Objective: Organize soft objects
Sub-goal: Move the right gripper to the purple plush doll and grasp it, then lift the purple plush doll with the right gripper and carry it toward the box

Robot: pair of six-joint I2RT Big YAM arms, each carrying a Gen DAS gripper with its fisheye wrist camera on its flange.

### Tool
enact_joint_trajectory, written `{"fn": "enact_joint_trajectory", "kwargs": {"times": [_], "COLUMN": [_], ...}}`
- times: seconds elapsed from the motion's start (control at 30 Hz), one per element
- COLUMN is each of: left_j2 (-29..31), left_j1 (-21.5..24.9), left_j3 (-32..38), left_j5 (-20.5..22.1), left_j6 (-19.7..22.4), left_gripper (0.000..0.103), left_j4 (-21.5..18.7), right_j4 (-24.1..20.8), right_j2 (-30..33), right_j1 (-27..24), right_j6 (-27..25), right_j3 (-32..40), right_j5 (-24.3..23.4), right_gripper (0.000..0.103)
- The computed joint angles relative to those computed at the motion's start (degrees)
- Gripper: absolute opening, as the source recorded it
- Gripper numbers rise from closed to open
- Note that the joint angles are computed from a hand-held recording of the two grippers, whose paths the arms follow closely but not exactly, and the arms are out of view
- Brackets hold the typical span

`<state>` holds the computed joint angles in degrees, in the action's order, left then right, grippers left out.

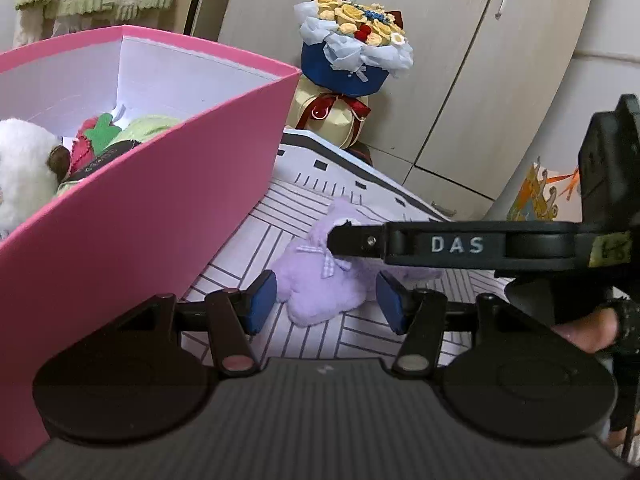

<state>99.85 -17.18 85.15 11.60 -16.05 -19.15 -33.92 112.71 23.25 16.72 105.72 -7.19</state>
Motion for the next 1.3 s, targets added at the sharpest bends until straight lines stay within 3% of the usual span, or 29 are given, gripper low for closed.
{"fn": "enact_joint_trajectory", "kwargs": {"times": [0.2,0.33,0.53,0.7,0.77,0.87,1.0,1.3], "left_j2": [2.11,1.70,3.27,3.75,3.68,3.78,4.04,4.37], "left_j1": [1.35,1.56,1.46,1.59,1.45,1.44,1.56,1.55], "left_j3": [2.75,1.64,4.16,4.72,4.64,4.83,5.10,5.48], "left_j5": [6.89,10.90,11.04,13.31,13.28,13.27,13.69,15.97], "left_j6": [-2.47,-3.79,-4.21,-5.65,-5.04,-4.62,-4.66,-2.59], "left_gripper": [0.045,0.045,0.046,0.044,0.036,0.033,0.033,0.034], "left_j4": [-5.01,-3.04,-6.87,-7.51,-7.85,-8.21,-8.20,-8.62], "right_j4": [3.25,5.64,9.57,13.03,13.42,13.34,11.40,8.23], "right_j2": [-4.06,-6.70,-9.30,-10.26,-10.46,-11.12,-11.80,-10.57], "right_j1": [-1.27,-1.59,-2.14,-2.58,-2.51,-1.87,0.48,5.90], "right_j6": [4.91,7.07,9.58,11.08,10.35,8.27,1.65,-5.98], "right_j3": [-6.48,-10.69,-16.15,-19.22,-19.74,-20.62,-20.89,-18.85], "right_j5": [-3.63,-3.31,-3.54,-4.50,-4.37,-3.29,3.32,20.68], "right_gripper": [0.053,0.053,0.053,0.054,0.054,0.054,0.052,0.050]}}
